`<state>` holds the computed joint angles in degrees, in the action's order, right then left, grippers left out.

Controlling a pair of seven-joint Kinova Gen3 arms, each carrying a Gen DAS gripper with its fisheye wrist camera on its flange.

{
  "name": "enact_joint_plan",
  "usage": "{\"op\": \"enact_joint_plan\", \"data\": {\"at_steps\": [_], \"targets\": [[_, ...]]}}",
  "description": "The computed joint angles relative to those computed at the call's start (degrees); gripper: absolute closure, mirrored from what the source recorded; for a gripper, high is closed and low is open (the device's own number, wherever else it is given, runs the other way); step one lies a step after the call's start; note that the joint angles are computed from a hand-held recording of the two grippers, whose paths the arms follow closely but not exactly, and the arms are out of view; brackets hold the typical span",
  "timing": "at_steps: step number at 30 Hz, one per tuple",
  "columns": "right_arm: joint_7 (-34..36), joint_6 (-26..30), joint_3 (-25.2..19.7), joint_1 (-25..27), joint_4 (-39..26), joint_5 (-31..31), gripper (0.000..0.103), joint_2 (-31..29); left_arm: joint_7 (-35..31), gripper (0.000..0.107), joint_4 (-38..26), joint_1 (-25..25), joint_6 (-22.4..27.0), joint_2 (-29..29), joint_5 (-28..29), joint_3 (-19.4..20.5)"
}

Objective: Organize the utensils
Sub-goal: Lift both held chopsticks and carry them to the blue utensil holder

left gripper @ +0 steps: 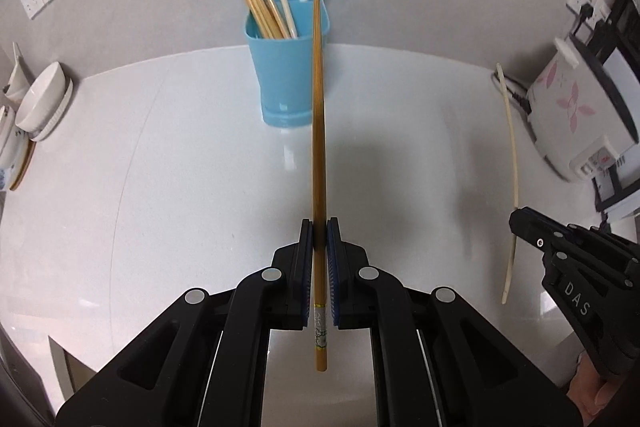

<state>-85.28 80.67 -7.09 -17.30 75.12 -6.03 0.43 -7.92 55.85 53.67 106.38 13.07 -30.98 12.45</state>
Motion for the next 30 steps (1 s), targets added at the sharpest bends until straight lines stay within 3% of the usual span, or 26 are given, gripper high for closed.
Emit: {"op": "enact_joint_plan", "data": {"at_steps": [19,30], "targets": [[-3.2,-9.1,-2.4,-5.1,-3.5,2.6,0.100,1.9,3.1,0.101,8.8,-5.6,-8.5,-6.1,-12.2,2.1],[-2.8,-12.3,-2.3,-6.3,-7.8,2.0,0.100,5.0,3.6,0.101,15.8,-12.6,-17.5,-10.4,-16.3,3.5]]}}
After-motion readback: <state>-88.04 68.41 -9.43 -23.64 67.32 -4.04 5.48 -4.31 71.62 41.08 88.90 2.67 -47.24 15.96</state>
